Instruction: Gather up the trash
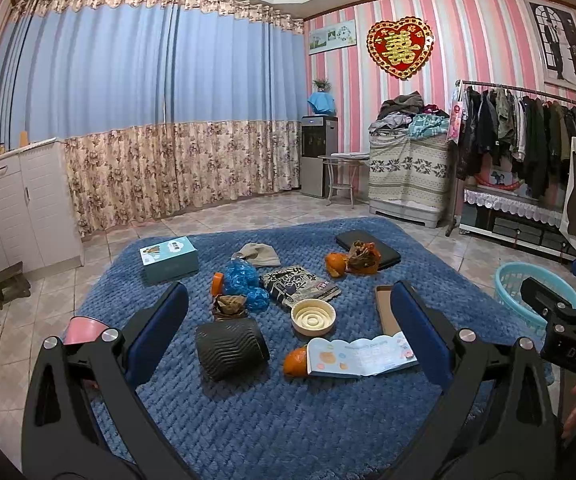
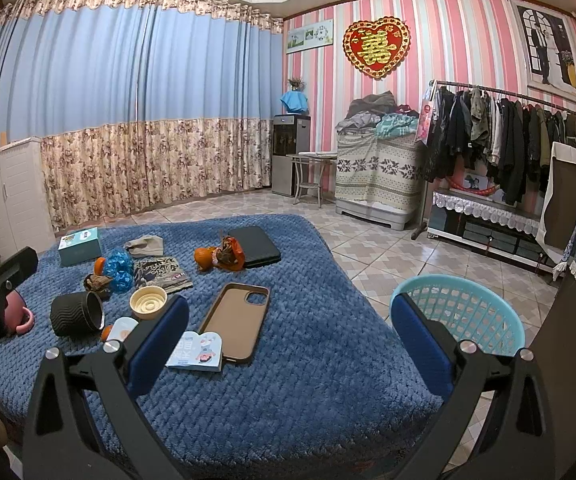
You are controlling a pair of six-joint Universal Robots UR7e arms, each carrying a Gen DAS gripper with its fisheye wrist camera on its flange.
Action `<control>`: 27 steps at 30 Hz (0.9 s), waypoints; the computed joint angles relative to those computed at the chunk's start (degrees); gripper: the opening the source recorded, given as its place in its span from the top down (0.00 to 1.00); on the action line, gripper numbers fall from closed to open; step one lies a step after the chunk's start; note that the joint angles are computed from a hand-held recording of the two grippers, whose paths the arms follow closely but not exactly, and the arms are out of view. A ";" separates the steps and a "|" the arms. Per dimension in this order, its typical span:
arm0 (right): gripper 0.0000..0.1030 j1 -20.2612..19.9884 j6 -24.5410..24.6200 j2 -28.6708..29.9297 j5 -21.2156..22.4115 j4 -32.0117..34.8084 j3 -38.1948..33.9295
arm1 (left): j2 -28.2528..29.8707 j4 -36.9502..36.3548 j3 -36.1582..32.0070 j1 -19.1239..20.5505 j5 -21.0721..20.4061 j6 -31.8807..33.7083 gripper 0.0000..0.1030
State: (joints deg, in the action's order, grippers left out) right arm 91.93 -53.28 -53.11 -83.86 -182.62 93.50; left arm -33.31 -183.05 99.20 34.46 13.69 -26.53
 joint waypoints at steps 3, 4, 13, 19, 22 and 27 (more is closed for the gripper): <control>0.04 -0.01 0.00 0.00 0.01 0.01 -0.01 | 0.01 0.05 -0.01 0.01 0.04 -0.06 0.05; 0.04 0.00 0.03 -0.02 -0.08 0.09 -0.04 | 0.00 -0.03 0.00 0.01 0.02 0.04 0.05; 0.04 -0.06 0.00 -0.01 0.22 -0.04 0.00 | -0.12 0.15 0.14 0.04 -0.05 -0.18 0.05; 0.04 -0.08 0.10 -0.13 0.32 -0.08 0.11 | -0.49 -1.13 0.69 -0.27 0.05 0.95 0.05; 0.04 -0.08 0.02 -0.09 0.32 -0.09 0.10 | -0.32 -1.17 0.50 -0.26 0.07 0.90 0.05; 0.04 -0.12 0.00 -0.15 0.38 -0.04 0.11 | -0.30 -1.10 0.48 -0.26 0.09 0.92 0.05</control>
